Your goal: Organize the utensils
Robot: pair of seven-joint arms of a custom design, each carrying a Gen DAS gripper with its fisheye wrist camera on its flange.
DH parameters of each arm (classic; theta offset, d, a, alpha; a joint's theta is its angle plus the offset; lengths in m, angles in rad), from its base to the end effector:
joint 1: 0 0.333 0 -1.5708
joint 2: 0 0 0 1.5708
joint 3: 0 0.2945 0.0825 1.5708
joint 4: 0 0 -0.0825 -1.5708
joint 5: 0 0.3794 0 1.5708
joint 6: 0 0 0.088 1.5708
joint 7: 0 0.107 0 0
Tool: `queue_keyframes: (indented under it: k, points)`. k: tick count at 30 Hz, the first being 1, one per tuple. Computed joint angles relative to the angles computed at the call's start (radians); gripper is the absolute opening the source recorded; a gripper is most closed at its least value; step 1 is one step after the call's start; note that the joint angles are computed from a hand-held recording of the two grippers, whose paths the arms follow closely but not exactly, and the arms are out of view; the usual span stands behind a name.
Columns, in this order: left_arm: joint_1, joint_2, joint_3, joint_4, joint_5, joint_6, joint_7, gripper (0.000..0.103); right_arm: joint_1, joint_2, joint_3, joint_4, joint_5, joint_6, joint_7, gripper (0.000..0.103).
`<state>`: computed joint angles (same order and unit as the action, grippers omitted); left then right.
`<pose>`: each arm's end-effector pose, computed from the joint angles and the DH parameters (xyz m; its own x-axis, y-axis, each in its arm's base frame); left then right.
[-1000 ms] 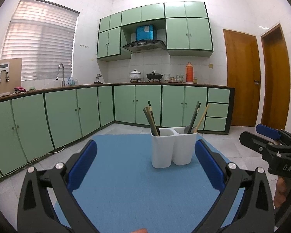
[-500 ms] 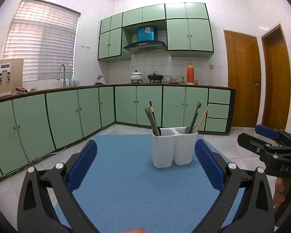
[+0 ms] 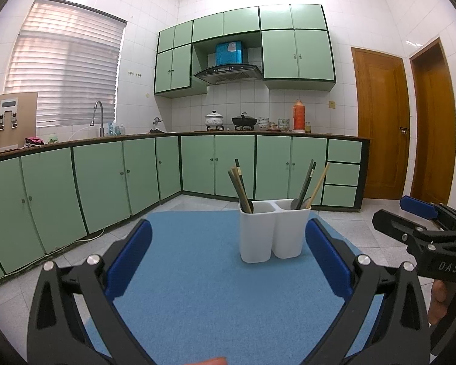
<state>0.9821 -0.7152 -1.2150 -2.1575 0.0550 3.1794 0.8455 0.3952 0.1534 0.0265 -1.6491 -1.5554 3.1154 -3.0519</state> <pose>0.4747 -0.2733 0.5927 0.0246 -0.9997 -0.0072 -0.2005 0.0021 -0.9797 0.5326 0.3310 0.5812 0.3613 -0.9270 -0.1001 -0.2508 0.0068 -0.9680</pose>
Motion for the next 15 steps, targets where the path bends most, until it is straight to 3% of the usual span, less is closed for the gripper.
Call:
queue_keyframes:
  k: [15]
  points:
    - [-0.002, -0.002, 0.003, -0.003, 0.002, 0.001, -0.003, 0.098, 0.001, -0.001, -0.001, -0.002, 0.007, 0.0, -0.007, 0.092]
